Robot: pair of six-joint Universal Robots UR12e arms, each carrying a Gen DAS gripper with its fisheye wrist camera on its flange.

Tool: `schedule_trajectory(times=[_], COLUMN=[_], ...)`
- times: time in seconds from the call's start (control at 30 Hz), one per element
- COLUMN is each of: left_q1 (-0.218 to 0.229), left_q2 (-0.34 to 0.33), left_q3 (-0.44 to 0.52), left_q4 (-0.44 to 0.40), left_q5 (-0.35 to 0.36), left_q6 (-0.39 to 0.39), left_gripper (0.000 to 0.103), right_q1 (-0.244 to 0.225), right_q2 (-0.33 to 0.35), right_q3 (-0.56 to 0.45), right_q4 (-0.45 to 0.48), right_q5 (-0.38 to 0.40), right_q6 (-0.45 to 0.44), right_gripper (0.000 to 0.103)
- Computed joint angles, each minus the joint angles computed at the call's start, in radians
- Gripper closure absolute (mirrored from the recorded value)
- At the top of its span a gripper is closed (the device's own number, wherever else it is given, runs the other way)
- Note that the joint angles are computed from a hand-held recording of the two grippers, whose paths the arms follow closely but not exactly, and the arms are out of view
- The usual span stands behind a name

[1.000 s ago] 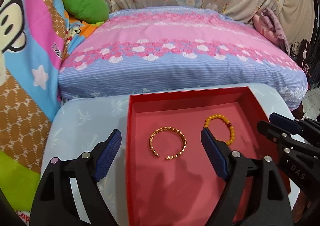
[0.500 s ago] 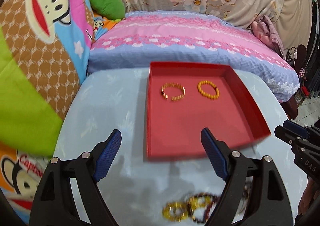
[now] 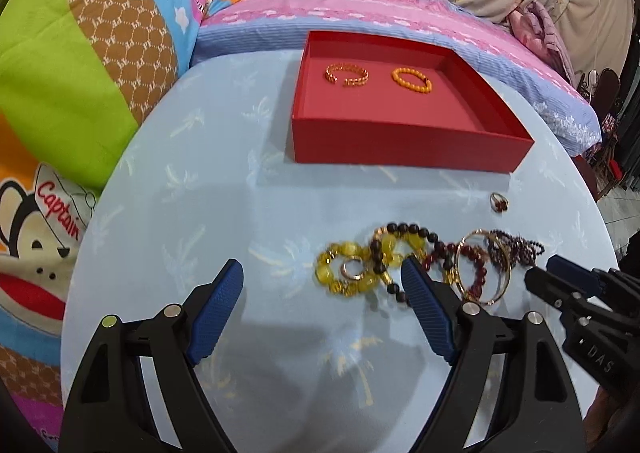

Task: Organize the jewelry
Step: 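Withdraw both tools from the box back toward the bracelet pile, then close the right tool on the thin gold bangle while the left tool grips the black bead bracelet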

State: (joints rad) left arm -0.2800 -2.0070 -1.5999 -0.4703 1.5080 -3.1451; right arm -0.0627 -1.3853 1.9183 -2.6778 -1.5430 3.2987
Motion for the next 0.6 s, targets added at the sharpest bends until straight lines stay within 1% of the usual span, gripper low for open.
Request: schedule_trajectory(times=[0.13, 0.33, 0.43, 0.6], left_q1=[0.001, -0.003, -0.002, -0.001], left_q2=[0.008, 0.008, 0.007, 0.006], left_q3=[-0.015, -0.017, -0.017, -0.018], left_q4=[0.005, 0.014, 0.012, 0.012], left_q5=[-0.008, 0.004, 0.005, 0.01], left_q6=[-0.016, -0.027, -0.035, -0.043], left_gripper=[0.026, 0.026, 0.026, 0.026], right_q1=[0.011, 0.033, 0.037, 0.038], right_q2=[0.002, 0.02, 0.028, 0.031], right_q3=[0.009, -0.003, -0.011, -0.013], right_q4=[-0.019, -0.035, -0.018, 0.009], right_q5=[-0.007, -0.062, -0.076, -0.088], right_q6=[0.026, 0.059, 0.079, 0.095], right_gripper=[0.07, 0.071, 0.075, 0.087])
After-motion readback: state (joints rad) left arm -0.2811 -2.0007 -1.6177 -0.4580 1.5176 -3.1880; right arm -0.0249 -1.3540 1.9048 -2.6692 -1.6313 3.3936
